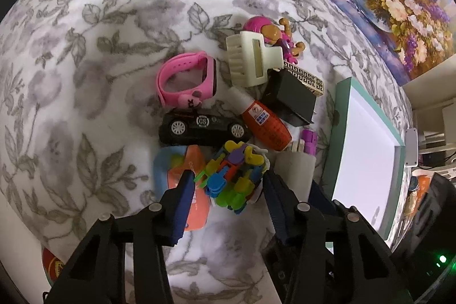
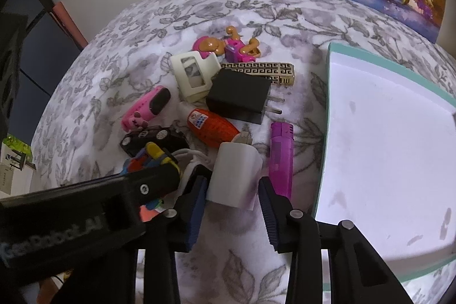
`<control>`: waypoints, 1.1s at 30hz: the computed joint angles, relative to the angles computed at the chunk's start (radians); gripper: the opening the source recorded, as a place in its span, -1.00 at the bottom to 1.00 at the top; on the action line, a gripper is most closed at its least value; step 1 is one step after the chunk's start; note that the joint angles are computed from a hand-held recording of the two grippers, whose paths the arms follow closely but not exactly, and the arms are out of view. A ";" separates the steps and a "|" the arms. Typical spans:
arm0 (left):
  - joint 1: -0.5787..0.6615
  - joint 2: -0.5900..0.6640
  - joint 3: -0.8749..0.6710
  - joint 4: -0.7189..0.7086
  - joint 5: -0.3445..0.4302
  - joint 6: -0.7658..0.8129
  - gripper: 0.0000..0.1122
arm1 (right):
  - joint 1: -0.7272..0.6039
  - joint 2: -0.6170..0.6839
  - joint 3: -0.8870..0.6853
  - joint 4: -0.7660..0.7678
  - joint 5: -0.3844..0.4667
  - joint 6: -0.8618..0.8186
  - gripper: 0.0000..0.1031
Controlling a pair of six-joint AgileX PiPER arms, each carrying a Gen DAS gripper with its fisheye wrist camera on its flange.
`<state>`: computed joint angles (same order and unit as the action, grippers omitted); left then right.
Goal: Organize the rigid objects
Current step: 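Grasp the white charger with the right tool while the left tool grasps the block toy, then release the charger in the tray with the right tool while the left tool drops the block toy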
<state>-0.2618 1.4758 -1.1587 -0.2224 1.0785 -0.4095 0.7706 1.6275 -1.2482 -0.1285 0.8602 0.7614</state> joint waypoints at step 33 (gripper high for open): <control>-0.123 -0.076 -0.047 0.093 -0.069 -0.121 -0.21 | -0.137 -0.194 0.075 0.066 0.004 -0.017 -0.44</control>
<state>-0.3845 1.3998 -1.2054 -0.1298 1.0090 -0.5300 0.6335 1.4336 -1.1733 -0.0626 0.8642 0.7447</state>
